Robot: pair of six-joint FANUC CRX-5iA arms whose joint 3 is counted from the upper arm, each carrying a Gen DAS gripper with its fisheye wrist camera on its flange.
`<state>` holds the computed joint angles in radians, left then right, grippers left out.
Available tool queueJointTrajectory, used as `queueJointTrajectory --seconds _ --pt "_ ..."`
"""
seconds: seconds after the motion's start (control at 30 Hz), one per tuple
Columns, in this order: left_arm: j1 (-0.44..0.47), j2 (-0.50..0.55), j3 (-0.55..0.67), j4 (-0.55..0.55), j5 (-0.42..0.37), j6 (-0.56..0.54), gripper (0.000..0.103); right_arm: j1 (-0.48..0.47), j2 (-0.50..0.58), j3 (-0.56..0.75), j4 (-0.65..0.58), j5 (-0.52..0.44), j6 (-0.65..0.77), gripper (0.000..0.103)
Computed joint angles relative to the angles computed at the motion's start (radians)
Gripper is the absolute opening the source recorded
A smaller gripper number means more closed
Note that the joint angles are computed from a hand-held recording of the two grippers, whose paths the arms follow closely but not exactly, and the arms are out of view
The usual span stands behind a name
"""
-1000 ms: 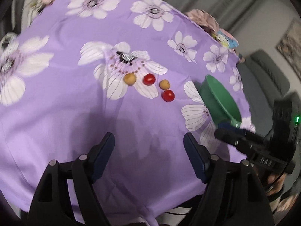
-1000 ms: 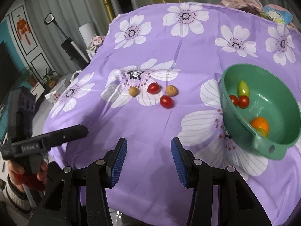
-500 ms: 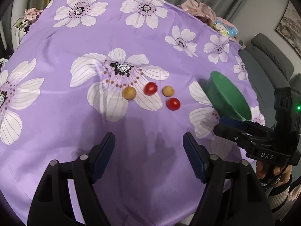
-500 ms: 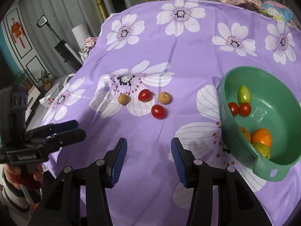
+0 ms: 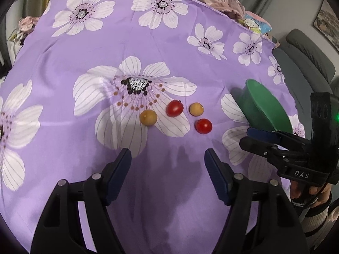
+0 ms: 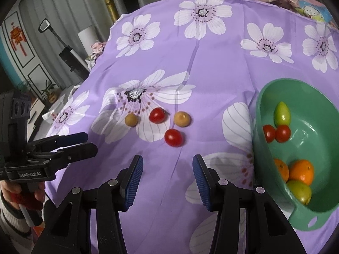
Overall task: Organize fruits
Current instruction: 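Move both tools toward the small yellow fruits on the cloth, then close the left gripper on a small yellow fruit while the right gripper closes on another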
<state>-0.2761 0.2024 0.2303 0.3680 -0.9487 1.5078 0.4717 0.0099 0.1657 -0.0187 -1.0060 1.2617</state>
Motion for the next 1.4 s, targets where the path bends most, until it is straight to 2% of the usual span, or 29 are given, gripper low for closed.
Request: queueJointTrajectory --seconds 0.23,0.4,0.77,0.97,1.07,1.13,1.4 --pt "-0.009 0.075 0.124 -0.071 -0.089 0.013 0.068 -0.019 0.050 0.052 -0.022 -0.009 0.021 0.049" --pt "-0.001 0.125 0.188 -0.076 -0.134 0.022 0.061 -0.030 0.089 0.097 -0.031 -0.016 0.028 0.049" --pt "-0.004 0.249 0.368 -0.119 -0.253 -0.015 0.056 -0.059 0.196 0.211 -0.062 -0.069 0.046 0.049" --pt "-0.009 0.290 0.433 -0.148 -0.289 -0.014 0.053 -0.078 0.243 0.262 -0.093 -0.110 0.060 0.048" --pt "-0.018 0.321 0.486 -0.174 -0.326 -0.018 0.047 -0.081 0.269 0.288 -0.090 -0.125 0.059 0.047" --pt "-0.020 0.336 0.507 -0.179 -0.340 -0.023 0.047 -0.084 0.286 0.307 -0.093 -0.141 0.052 0.040" --pt "-0.019 0.369 0.539 -0.186 -0.364 -0.018 0.045 -0.091 0.303 0.325 -0.104 -0.152 0.058 0.039"
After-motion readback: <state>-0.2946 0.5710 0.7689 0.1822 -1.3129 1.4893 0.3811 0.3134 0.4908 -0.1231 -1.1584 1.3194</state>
